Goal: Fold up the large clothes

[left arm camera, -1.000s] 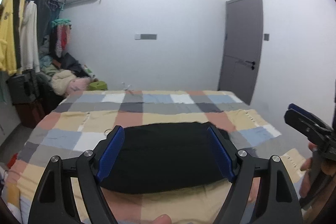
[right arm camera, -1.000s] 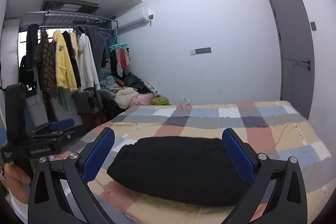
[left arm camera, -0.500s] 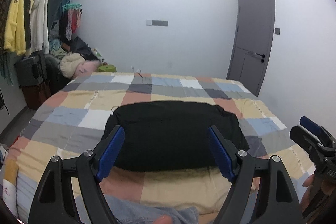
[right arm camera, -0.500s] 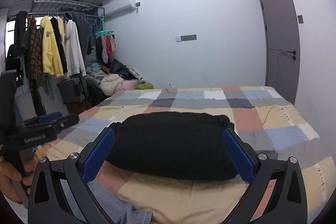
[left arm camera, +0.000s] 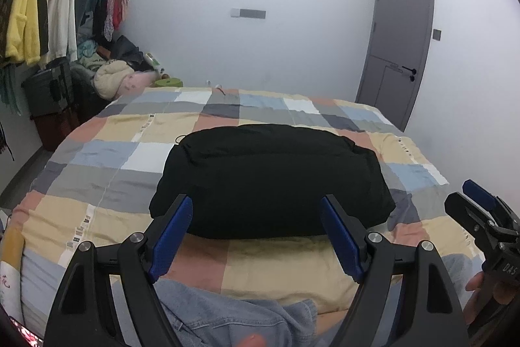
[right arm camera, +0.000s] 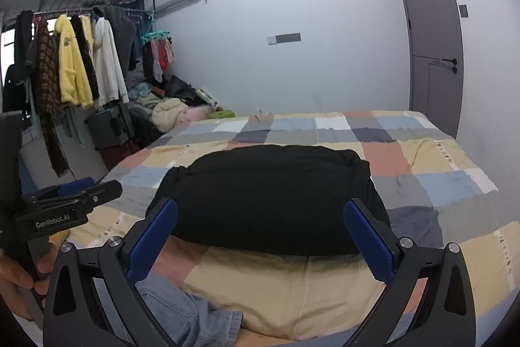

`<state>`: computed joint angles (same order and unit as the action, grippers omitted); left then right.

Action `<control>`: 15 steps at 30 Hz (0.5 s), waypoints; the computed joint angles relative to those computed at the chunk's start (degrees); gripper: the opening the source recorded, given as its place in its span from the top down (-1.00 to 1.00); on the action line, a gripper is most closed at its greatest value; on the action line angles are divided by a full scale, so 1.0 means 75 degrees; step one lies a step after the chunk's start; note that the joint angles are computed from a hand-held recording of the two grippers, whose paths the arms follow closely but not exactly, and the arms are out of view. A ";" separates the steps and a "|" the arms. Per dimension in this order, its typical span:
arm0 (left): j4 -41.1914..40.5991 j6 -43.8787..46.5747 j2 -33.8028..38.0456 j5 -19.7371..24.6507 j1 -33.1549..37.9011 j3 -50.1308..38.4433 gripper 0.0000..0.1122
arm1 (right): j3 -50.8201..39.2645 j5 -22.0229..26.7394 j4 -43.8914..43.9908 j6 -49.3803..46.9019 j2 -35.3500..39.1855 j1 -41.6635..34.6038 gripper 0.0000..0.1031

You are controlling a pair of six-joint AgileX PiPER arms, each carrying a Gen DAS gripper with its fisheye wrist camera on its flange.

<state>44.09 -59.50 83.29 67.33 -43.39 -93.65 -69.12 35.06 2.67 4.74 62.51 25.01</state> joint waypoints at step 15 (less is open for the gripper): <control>-0.0073 0.0016 0.0240 -0.0063 0.0062 0.0018 -0.44 | 0.0202 0.0074 -0.0173 0.0281 0.0030 0.0116 -1.00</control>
<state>43.55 -59.38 85.09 66.86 -42.93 -93.52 -67.61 35.62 1.38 6.85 62.74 25.88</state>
